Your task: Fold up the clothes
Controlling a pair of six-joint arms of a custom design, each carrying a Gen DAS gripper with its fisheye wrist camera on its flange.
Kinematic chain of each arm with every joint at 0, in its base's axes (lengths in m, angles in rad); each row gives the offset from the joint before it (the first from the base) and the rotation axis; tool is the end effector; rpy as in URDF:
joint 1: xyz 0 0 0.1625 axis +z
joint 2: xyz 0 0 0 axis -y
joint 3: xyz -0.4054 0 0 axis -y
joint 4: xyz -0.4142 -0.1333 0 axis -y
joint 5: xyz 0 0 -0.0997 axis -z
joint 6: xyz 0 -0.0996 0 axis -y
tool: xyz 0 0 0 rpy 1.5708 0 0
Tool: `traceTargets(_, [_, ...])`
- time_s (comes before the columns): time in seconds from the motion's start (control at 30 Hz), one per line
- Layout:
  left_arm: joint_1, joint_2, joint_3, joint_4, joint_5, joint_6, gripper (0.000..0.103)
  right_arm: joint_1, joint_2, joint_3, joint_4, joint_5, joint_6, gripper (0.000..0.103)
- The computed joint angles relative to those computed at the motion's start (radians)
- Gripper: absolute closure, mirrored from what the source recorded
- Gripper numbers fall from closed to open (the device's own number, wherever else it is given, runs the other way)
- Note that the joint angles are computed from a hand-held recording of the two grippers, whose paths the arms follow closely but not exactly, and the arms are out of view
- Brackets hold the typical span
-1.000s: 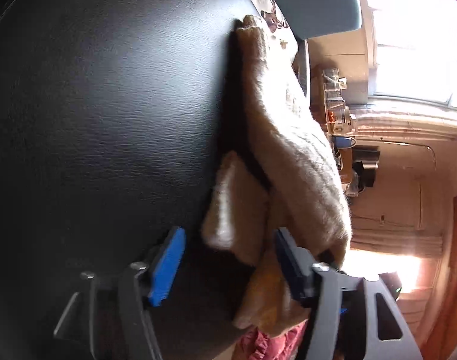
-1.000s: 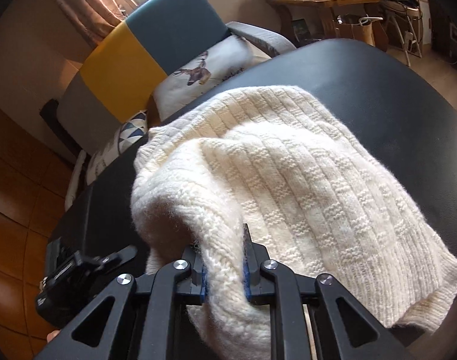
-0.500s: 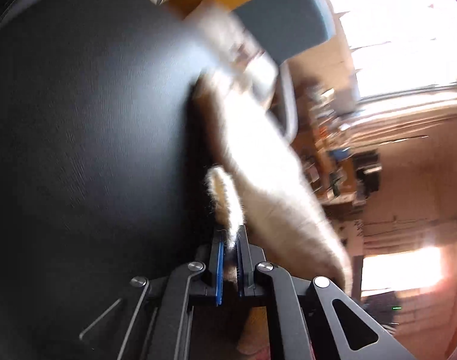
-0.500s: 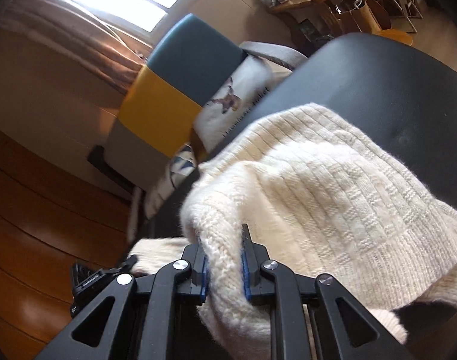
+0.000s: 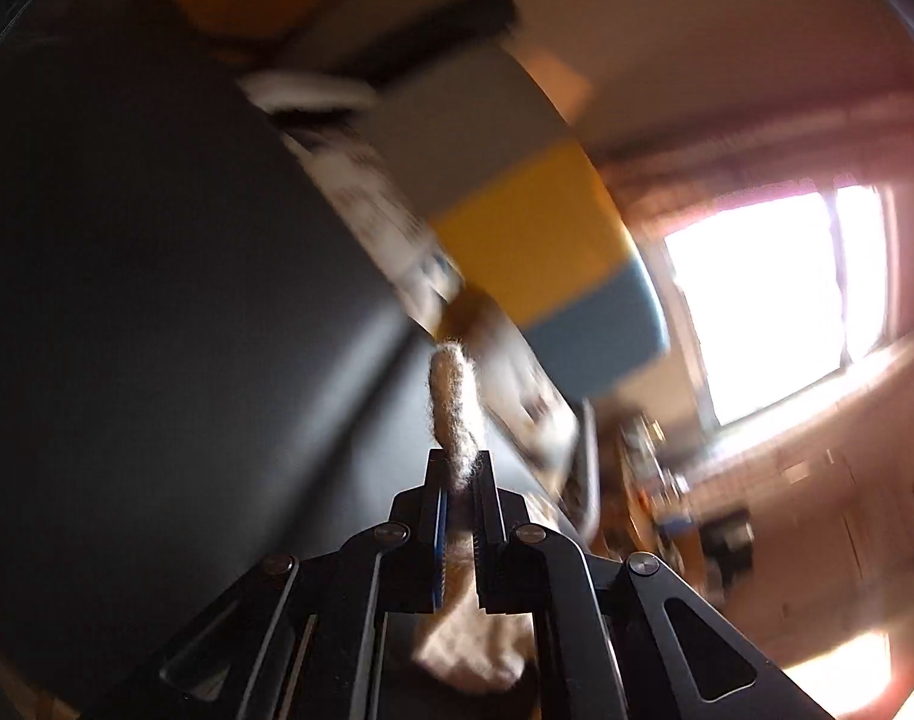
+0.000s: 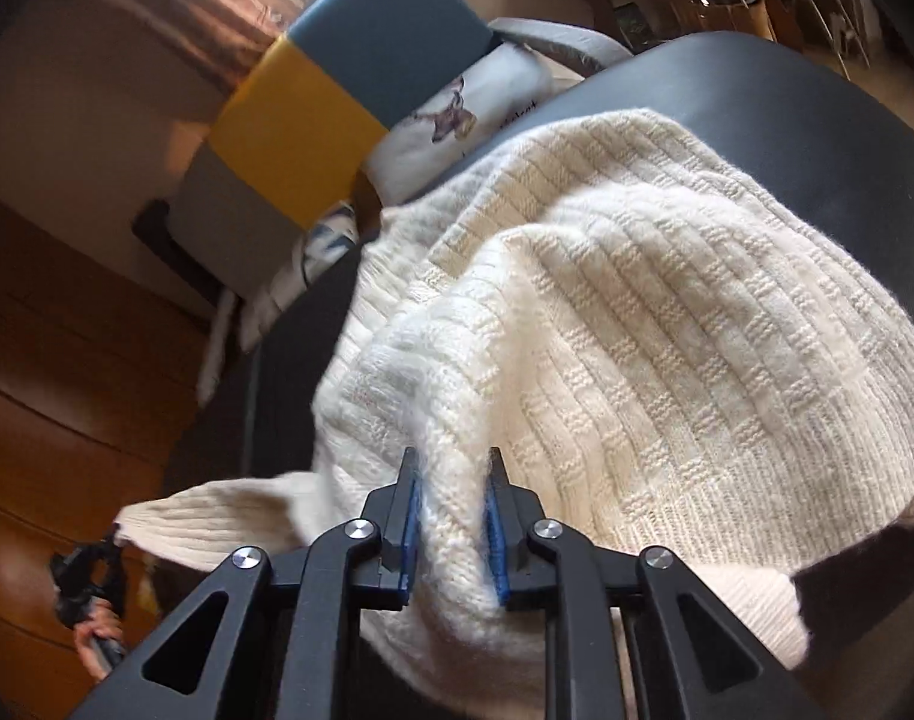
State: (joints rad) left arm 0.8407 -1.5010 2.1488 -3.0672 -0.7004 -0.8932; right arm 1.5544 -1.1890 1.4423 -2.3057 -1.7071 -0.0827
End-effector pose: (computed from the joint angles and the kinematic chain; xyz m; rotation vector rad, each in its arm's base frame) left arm -0.1592 -0.4919 0.3493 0.7519 -2.5329 1.6761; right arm 0.1085 -0.6880 0.3936 0.0476 -2.9017 0.7019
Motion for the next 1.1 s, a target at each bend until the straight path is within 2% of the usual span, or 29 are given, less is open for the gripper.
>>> traceTargets(0.07, [0.032, -0.007, 0.024, -0.041, -0.007, 0.024, 0.096, 0.009, 0.016, -0.005, 0.017, -0.026, -0.005, 0.081])
traceTargets(0.13, [0.057, -0.050, 0.063, 0.011, 0.010, -0.046, 0.096, 0.022, 0.027, -0.006, 0.028, -0.070, -0.015, 0.079])
traceTargets(0.2, [0.087, -0.052, 0.074, 0.064, -0.013, -0.106, 0.096, 0.023, 0.029, -0.006, 0.042, -0.082, -0.014, 0.077])
traceTargets(0.23, [0.100, -0.026, 0.065, 0.054, -0.043, -0.106, 0.096, 0.026, 0.029, -0.004, 0.044, -0.097, -0.018, 0.076])
traceTargets(0.27, [0.104, -0.006, 0.054, 0.070, -0.054, -0.132, 0.095, 0.031, 0.029, 0.000, 0.035, -0.118, -0.024, 0.076])
traceTargets(0.4, [0.104, -0.034, 0.099, 0.067, -0.099, -0.161, 0.094, 0.065, 0.010, 0.043, -0.070, -0.173, -0.081, 0.075])
traceTargets(0.43, [0.105, -0.044, 0.109, 0.069, -0.112, -0.171, 0.094, 0.076, 0.010, 0.044, -0.078, -0.164, -0.104, 0.070])
traceTargets(0.47, [0.101, -0.060, 0.121, 0.081, -0.111, -0.183, 0.094, 0.084, 0.015, 0.033, -0.059, -0.135, -0.130, 0.069])
traceTargets(0.57, [0.079, -0.123, 0.160, 0.139, -0.079, -0.222, 0.087, 0.117, 0.064, -0.025, 0.069, -0.046, -0.212, 0.069])
traceTargets(0.63, [0.069, -0.168, 0.189, 0.169, -0.059, -0.249, 0.084, 0.145, 0.118, -0.070, 0.156, -0.022, -0.256, 0.069])
traceTargets(0.7, [0.060, -0.228, 0.226, 0.208, -0.035, -0.294, 0.078, 0.166, 0.176, -0.116, 0.243, 0.006, -0.263, 0.069])
traceTargets(0.8, [0.068, -0.270, 0.262, 0.202, -0.029, -0.340, 0.073, 0.177, 0.266, -0.202, 0.378, 0.078, -0.217, 0.069])
traceTargets(0.9, [0.106, -0.289, 0.272, 0.142, -0.110, -0.339, 0.063, 0.178, 0.353, -0.298, 0.484, 0.168, -0.153, 0.069])
traceTargets(1.0, [0.172, -0.251, 0.240, 0.067, -0.247, -0.311, 0.050, 0.189, 0.396, -0.336, 0.504, 0.179, -0.117, 0.069])
traceTargets(1.07, [0.232, -0.194, 0.184, 0.040, -0.372, -0.281, 0.038, 0.191, 0.401, -0.330, 0.496, 0.181, -0.102, 0.069])
traceTargets(1.1, [0.247, -0.165, 0.164, 0.030, -0.411, -0.276, 0.037, 0.192, 0.400, -0.324, 0.493, 0.177, -0.097, 0.069])
